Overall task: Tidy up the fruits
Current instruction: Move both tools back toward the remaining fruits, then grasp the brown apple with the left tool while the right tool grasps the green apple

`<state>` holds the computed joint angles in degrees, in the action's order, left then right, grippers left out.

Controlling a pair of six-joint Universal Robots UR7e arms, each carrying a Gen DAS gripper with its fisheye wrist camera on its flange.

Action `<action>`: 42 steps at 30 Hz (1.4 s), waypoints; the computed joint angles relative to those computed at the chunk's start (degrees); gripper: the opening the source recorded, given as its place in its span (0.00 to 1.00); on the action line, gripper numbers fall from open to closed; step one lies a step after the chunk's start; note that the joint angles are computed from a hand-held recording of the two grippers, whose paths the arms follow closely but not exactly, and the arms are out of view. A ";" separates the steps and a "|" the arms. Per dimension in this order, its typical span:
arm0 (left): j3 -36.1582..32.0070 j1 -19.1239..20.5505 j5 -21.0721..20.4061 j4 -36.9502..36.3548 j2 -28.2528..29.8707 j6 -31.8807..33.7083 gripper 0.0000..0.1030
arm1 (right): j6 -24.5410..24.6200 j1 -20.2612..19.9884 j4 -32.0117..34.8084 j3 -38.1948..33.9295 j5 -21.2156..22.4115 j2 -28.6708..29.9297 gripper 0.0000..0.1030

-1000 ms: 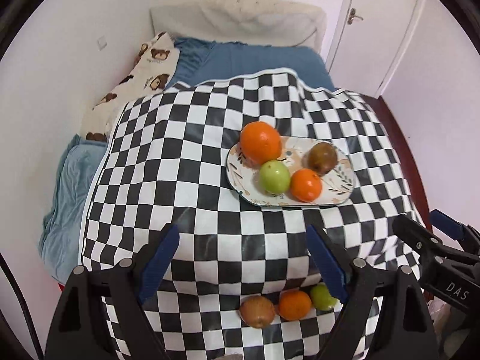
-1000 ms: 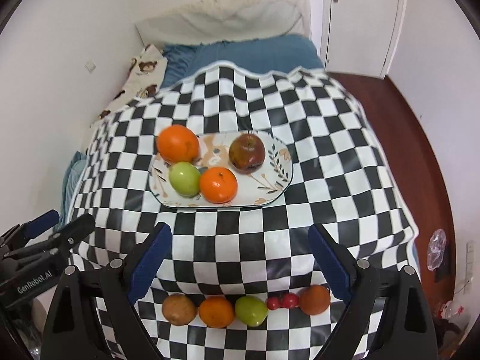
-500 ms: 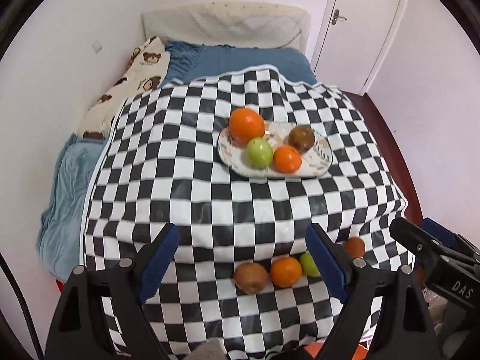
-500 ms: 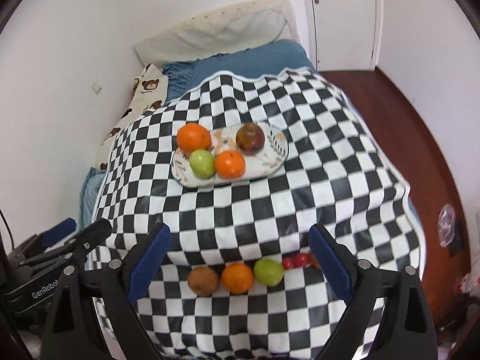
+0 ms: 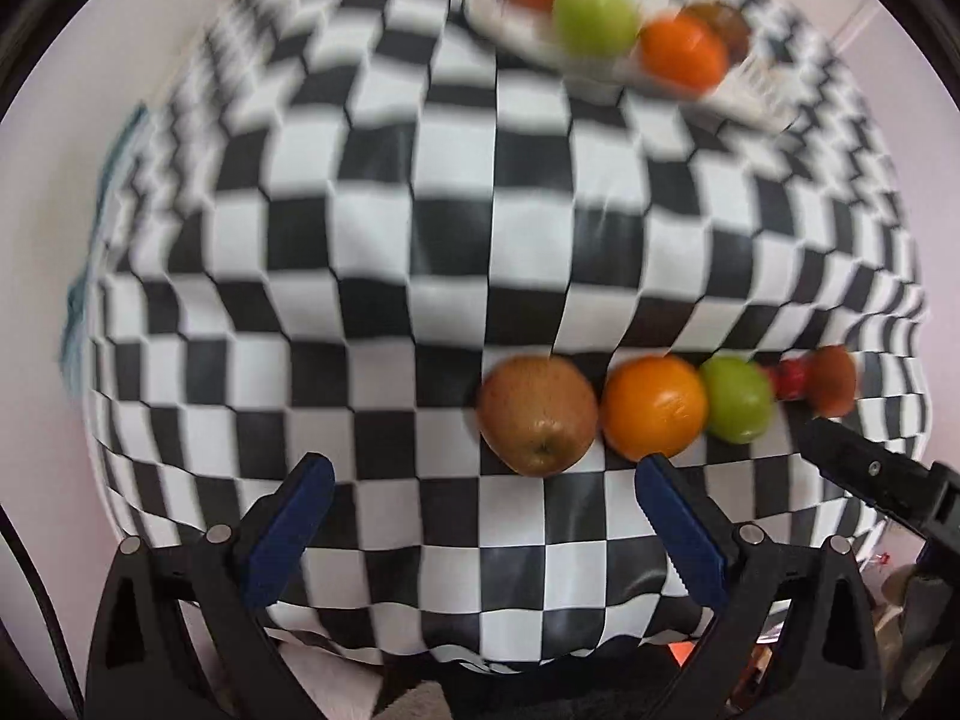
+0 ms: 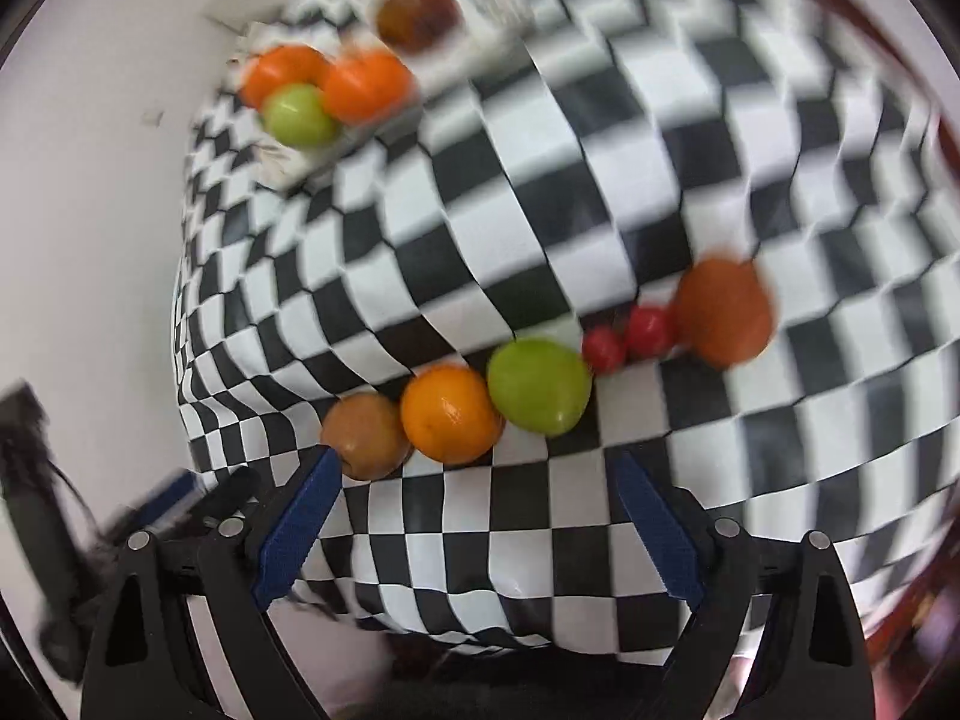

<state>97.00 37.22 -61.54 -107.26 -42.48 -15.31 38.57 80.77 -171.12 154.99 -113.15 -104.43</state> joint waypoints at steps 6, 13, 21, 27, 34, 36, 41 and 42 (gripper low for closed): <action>-2.03 2.08 0.68 1.95 5.23 -4.76 1.00 | -7.26 -15.60 -7.64 3.37 13.97 4.27 0.82; -3.09 2.87 -1.62 0.67 7.13 -4.63 1.00 | -8.03 -20.23 -13.85 2.84 17.27 11.46 0.80; -3.26 4.03 -4.85 -0.99 7.30 -0.93 0.63 | -4.53 -16.78 -16.08 -0.63 11.54 17.47 0.68; -0.99 2.48 -3.49 0.10 5.19 3.16 0.62 | -4.69 -13.95 -9.49 -1.40 7.93 15.06 0.61; -1.88 4.85 -6.19 1.33 6.32 4.65 0.64 | -5.19 -9.79 -4.91 -1.70 4.01 15.05 0.61; -2.60 5.35 -7.20 2.07 7.26 4.89 0.64 | -5.00 -10.27 -7.80 -1.14 3.77 16.73 0.61; -2.79 5.27 -6.78 1.68 8.37 6.98 0.62 | -6.83 -12.14 -10.12 -0.33 4.61 17.03 0.61; -2.70 5.09 -6.78 1.58 8.38 6.80 0.62 | -7.26 -12.48 -10.11 -0.33 4.97 17.07 0.61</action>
